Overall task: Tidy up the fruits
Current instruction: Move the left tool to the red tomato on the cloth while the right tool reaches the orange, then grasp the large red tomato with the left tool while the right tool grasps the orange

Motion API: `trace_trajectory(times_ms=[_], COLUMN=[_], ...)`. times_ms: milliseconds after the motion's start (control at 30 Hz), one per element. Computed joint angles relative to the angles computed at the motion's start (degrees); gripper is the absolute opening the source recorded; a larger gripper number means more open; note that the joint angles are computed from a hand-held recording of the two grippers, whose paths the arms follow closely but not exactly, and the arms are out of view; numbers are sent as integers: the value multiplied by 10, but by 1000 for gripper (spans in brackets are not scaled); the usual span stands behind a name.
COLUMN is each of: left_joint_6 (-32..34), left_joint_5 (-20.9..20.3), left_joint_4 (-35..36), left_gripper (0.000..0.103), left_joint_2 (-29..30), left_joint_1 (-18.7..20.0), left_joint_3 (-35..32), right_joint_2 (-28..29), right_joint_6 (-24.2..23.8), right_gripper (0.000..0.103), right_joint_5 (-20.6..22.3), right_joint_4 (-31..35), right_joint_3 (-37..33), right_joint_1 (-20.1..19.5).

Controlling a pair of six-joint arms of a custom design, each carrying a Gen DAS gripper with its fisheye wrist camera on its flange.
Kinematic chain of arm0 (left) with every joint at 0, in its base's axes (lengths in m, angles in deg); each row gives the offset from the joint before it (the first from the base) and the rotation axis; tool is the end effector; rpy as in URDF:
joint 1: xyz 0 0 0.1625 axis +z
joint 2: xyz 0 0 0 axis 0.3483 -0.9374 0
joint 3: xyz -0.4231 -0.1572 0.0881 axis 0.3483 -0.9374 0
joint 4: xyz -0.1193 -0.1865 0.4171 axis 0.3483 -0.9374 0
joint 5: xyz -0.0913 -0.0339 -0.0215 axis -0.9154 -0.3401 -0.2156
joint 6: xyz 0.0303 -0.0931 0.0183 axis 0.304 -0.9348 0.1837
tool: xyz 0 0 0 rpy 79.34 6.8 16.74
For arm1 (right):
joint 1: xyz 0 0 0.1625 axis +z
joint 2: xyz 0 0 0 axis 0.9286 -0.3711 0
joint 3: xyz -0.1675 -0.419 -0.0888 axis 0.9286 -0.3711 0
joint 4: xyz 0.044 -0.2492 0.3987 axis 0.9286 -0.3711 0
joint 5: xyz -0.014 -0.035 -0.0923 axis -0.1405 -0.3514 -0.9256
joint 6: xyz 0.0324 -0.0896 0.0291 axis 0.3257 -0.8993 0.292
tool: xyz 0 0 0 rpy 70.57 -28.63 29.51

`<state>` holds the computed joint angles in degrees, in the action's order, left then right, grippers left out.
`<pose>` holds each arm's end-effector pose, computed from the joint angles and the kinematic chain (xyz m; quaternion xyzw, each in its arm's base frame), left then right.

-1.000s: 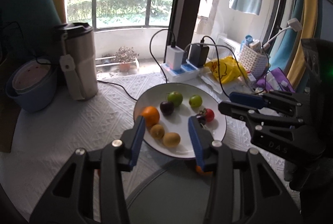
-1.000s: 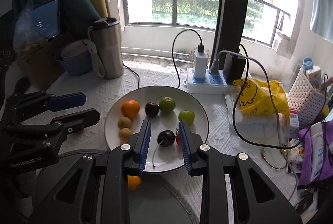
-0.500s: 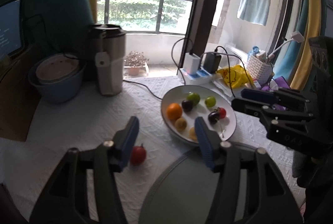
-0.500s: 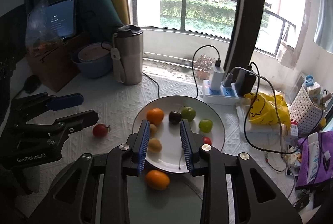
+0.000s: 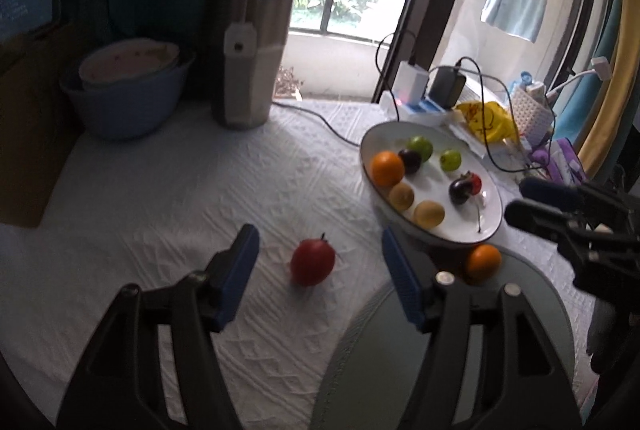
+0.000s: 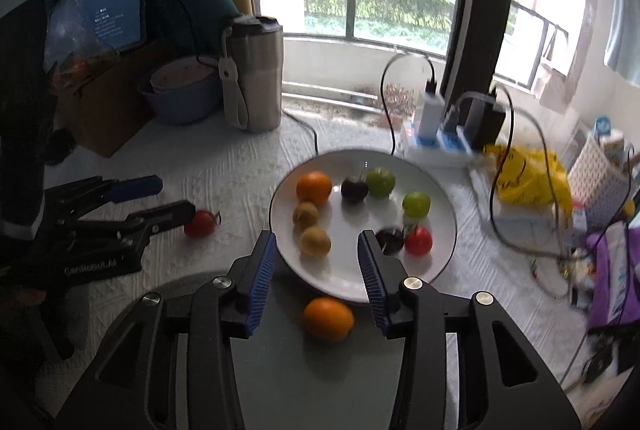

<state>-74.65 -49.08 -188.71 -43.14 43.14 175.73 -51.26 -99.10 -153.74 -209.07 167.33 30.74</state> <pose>-0.0654 -0.6056 0.1473 0.0018 0.8508 -0.4300 0.3021 0.2254 -0.7205 0.0452 0.4879 -0.8379 0.1567 0.1877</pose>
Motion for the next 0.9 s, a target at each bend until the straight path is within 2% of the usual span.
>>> trace_trajectory(times_ms=[267, 700, 800, 900], left_joint_6=[-6, -18, -17, -18], left_joint_5=[-19, -6, -3, -1], left_joint_4=[27, 102, 105, 113], left_gripper=[65, 65, 65, 65], left_joint_2=[13, 16, 17, 17], left_joint_1=[17, 27, 27, 28], left_joint_3=[-12, -30, -31, -34], right_joint_2=[1, 8, 12, 17], right_joint_6=[1, 14, 15, 19], right_gripper=[45, 46, 56, 56], right_joint_5=[-38, -42, -43, -43], right_joint_4=[-1, 23, 27, 32], right_joint_3=[13, 9, 6, 0], right_joint_1=[-13, -26, -28, -29])
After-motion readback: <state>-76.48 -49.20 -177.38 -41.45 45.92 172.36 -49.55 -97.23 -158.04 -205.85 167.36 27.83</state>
